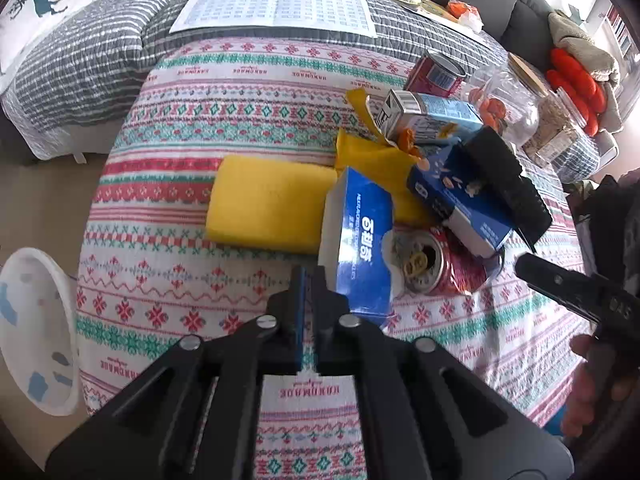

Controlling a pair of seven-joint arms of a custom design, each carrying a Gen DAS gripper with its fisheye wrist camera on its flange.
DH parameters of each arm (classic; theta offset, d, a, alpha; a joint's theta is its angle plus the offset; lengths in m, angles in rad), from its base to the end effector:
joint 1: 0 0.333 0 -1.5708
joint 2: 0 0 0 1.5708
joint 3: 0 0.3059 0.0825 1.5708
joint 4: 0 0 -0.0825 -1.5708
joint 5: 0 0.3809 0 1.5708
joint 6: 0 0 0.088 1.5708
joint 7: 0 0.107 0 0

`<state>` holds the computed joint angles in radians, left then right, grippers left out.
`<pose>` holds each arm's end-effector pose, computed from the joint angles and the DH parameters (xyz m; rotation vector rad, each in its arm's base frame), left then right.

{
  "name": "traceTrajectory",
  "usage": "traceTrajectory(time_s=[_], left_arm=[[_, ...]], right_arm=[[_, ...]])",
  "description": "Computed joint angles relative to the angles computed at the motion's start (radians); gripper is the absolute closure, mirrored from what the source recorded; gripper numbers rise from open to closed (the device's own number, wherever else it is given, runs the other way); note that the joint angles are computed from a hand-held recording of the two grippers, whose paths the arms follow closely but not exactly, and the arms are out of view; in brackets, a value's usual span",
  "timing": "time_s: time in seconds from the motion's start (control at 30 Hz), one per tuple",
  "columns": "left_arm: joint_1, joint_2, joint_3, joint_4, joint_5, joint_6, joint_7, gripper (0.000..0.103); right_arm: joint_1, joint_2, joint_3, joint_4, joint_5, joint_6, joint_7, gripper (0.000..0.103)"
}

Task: Collect trash
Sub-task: 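Reach the left tool toward the blue biscuit box while the right tool approaches the red can, then close the left gripper on the blue biscuit box while the right gripper grasps the red can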

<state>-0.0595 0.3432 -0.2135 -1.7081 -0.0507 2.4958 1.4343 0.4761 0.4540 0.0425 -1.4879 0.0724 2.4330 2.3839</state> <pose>0.6602 -0.1683 0.4363 -1.9822 2.1356 -0.6461 0.6290 0.3529 0.4579 -1.5196 2.1647 0.0240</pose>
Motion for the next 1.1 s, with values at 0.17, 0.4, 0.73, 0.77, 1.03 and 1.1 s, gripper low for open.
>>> traceTrajectory(time_s=[0.17,0.4,0.73,0.77,1.03,1.1], left_arm=[[0.004,-0.023,0.001,-0.032,-0.001,0.022,0.005,0.043],[0.0,0.015,-0.014,0.019,-0.022,-0.013,0.014,0.043],[0.023,0.041,-0.064,0.047,-0.16,-0.009,0.086,0.061],[0.03,0.037,-0.076,0.044,-0.187,-0.005,0.11,0.083],[0.027,0.01,-0.05,0.017,-0.187,-0.011,0.087,0.101],[0.039,-0.019,-0.049,-0.015,-0.213,-0.001,0.1,0.102]], right_arm=[[0.012,0.023,-0.014,0.043,-0.026,-0.038,0.023,0.02],[0.005,-0.014,-0.021,-0.007,-0.043,-0.031,0.057,0.02],[-0.021,-0.102,-0.012,-0.124,-0.051,-0.017,0.068,0.02],[-0.024,-0.111,-0.01,-0.136,-0.051,-0.015,0.068,0.02],[-0.024,-0.086,0.009,-0.098,-0.043,-0.047,0.037,0.02],[-0.015,-0.062,0.012,-0.063,-0.047,-0.066,0.027,0.02]])
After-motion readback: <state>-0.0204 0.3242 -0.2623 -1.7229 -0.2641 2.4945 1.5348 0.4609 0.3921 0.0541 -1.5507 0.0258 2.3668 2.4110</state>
